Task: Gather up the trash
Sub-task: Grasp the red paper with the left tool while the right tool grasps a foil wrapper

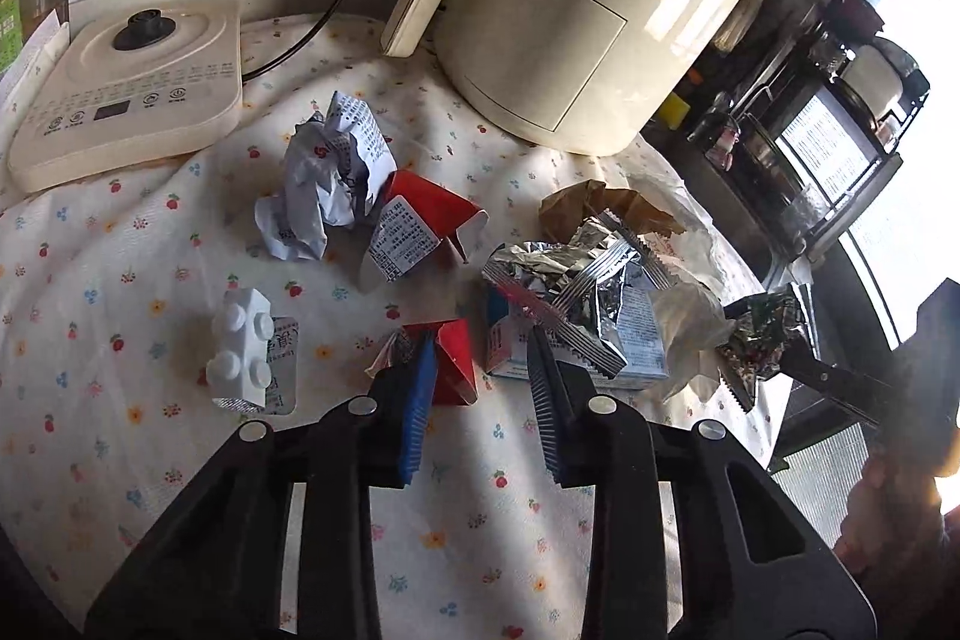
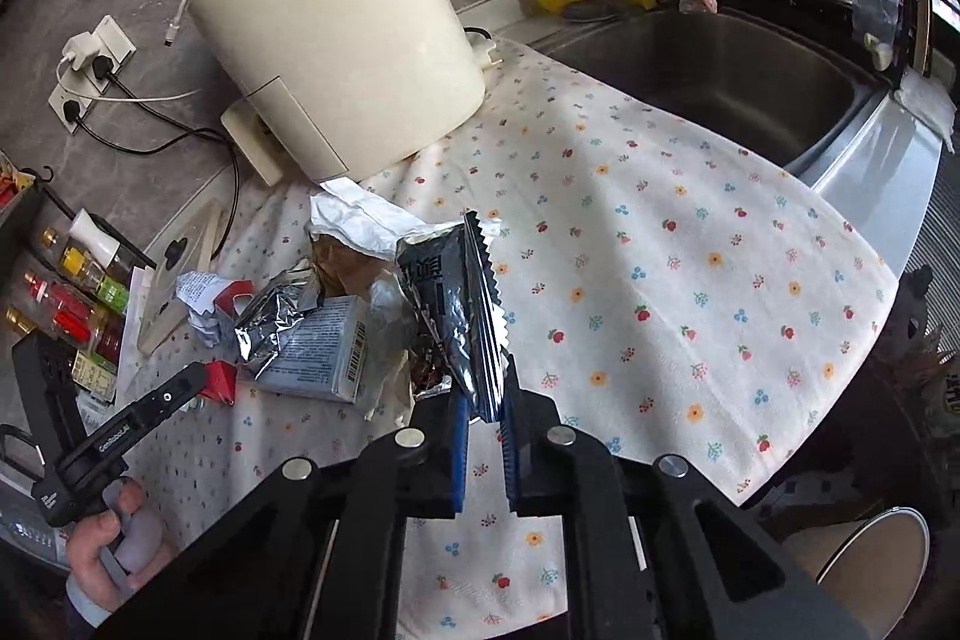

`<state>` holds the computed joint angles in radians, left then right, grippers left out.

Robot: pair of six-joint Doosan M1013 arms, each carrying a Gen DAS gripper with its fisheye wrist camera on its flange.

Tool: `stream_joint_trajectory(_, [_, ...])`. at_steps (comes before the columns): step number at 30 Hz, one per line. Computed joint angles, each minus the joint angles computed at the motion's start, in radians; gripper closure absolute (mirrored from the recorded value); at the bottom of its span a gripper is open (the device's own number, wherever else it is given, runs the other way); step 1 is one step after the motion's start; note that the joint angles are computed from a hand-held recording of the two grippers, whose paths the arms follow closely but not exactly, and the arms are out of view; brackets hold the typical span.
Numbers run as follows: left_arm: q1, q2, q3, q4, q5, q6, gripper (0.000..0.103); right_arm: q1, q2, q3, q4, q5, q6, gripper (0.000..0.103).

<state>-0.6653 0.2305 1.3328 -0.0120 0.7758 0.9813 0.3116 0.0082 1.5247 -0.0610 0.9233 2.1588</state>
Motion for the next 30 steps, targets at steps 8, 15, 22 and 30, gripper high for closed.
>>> stream_joint_trajectory(8, [-0.008, 0.035, -0.034, 0.046, 0.043, -0.012, 0.099, -0.013, -0.041, 0.023, 0.018, -0.006, -0.010, 0.093])
stream_joint_trajectory(15, [-0.032, 0.007, -0.015, 0.114, 0.025, -0.075, 0.100, -0.027, -0.068, 0.058, 0.050, 0.021, -0.048, 0.093])
stream_joint_trajectory(22, [-0.081, -0.039, 0.020, 0.226, 0.019, -0.219, 0.100, -0.063, -0.118, 0.103, 0.096, 0.018, -0.103, 0.093])
stream_joint_trajectory(30, [-0.172, -0.051, -0.003, 0.318, 0.063, -0.323, 0.100, -0.133, -0.211, 0.153, 0.163, 0.016, -0.181, 0.093])
